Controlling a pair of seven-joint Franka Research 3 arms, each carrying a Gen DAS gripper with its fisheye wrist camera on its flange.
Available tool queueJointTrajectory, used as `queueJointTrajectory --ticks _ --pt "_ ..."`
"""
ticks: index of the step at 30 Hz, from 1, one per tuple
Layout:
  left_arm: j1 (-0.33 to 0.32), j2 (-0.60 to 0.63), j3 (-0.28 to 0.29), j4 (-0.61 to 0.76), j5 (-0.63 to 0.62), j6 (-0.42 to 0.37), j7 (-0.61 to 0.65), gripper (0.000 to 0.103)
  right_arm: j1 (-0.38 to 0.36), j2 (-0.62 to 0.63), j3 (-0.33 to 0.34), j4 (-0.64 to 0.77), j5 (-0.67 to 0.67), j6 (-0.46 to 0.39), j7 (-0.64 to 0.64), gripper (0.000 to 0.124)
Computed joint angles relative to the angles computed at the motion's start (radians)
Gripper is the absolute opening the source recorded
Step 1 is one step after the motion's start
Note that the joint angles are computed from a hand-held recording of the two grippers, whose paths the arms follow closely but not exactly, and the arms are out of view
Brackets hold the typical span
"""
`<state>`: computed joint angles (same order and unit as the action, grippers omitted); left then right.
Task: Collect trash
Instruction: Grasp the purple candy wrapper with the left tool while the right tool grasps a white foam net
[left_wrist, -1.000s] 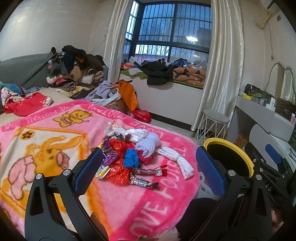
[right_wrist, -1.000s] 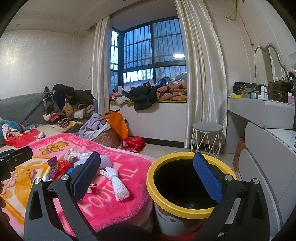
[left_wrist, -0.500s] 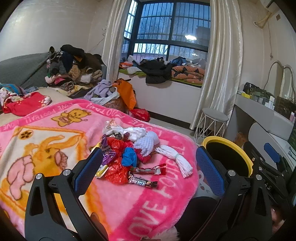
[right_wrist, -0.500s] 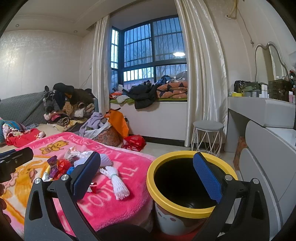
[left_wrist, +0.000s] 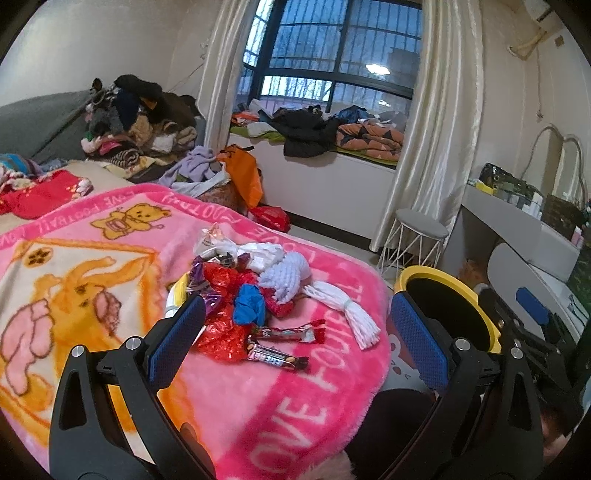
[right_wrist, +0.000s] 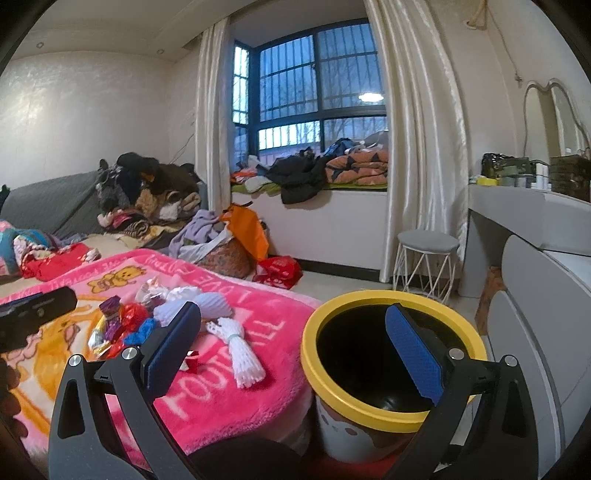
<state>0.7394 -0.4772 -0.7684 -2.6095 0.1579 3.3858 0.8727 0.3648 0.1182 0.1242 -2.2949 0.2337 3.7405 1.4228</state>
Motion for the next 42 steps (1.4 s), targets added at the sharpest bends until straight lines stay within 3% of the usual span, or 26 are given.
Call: queueJointTrajectory --ticks 8,13,17,20,23,25,27,29,33,35,38,42 --pt "0.085 0.000 -0.014 0.007 -0.021 -0.009 -0.016 0.093 -0.036 0.016 0.018 0.049 -0.158 -0.096 0.090 0.097" --pt "0.116 0.005 0.010 0.008 -0.015 -0.018 -0.033 0.093 -0.116 0.048 0.072 0.130 -0.371 -0.196 0.233 0.097" --pt "0.109 0.034 0.059 0.016 0.000 -0.017 -0.031 0.093 -0.262 0.094 0.206 0.210 -0.612 -0.273 0.407 0.097" --pt "0.067 0.073 0.122 0.024 0.006 -0.010 -0.003 0.093 -0.453 0.157 0.410 0.289 -0.753 -0.366 0.485 0.097" --pt "0.066 0.103 0.128 0.053 0.011 -0.041 0.029 0.093 -0.503 0.208 0.490 0.348 -0.738 -0.449 0.429 0.097" --pt "0.078 0.128 0.121 0.073 0.025 -0.046 0.041 0.092 -0.459 0.232 0.457 0.394 -0.715 -0.506 0.401 0.095" --pt "0.126 0.148 0.073 0.098 0.029 -0.060 0.048 0.092 -0.439 0.267 0.454 0.450 -0.693 -0.582 0.365 0.084" --pt "0.121 0.181 0.075 0.123 0.048 -0.081 0.045 0.092 -0.438 0.307 0.473 0.505 -0.660 -0.665 0.317 0.079" --pt "0.168 0.241 0.025 0.175 0.110 -0.122 0.015 0.081 -0.384 0.370 0.441 0.605 -0.615 -0.791 0.257 0.078" --pt "0.239 0.259 -0.045 0.201 0.147 -0.147 -0.017 0.075 -0.358 0.397 0.425 0.649 -0.590 -0.844 0.231 0.078" --pt "0.296 0.295 -0.096 0.231 0.199 -0.173 -0.064 0.066 -0.306 0.433 0.385 0.717 -0.559 -0.925 0.207 0.075" --pt "0.385 0.344 -0.177 0.271 0.290 -0.202 -0.134 0.054 -0.244 0.480 0.332 0.810 -0.513 -1.055 0.171 0.060"
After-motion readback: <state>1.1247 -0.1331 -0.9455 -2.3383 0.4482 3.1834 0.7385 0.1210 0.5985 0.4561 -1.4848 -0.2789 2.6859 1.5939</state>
